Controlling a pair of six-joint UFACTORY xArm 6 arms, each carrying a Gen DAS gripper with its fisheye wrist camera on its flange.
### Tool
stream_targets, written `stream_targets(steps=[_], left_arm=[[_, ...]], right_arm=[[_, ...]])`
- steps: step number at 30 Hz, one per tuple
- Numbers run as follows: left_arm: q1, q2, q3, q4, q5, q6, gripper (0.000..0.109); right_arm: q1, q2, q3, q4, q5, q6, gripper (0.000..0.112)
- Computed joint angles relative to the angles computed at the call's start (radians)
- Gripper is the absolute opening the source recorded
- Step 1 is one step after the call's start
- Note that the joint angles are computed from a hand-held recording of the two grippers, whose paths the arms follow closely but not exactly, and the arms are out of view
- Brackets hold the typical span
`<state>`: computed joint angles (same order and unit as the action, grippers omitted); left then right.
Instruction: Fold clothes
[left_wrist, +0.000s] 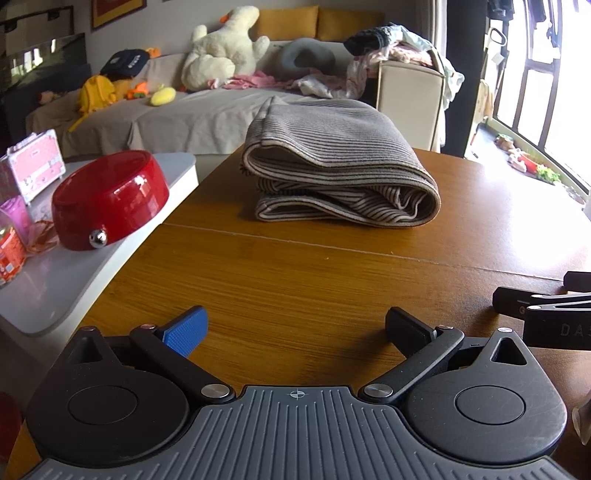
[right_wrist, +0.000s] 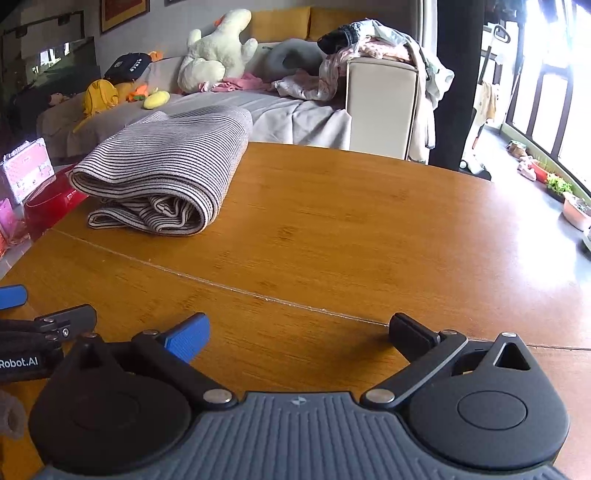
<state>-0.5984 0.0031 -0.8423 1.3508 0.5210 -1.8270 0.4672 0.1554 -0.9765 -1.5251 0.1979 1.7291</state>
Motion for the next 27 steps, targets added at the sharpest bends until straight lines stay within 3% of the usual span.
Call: stream_targets(steps=[27], left_arm=[[0.003, -0.005, 0.005, 0.003, -0.006, -0.002, 0.103]], right_arm=[[0.003, -0.011, 0.012, 0.004, 0.008, 0.006, 0.103]])
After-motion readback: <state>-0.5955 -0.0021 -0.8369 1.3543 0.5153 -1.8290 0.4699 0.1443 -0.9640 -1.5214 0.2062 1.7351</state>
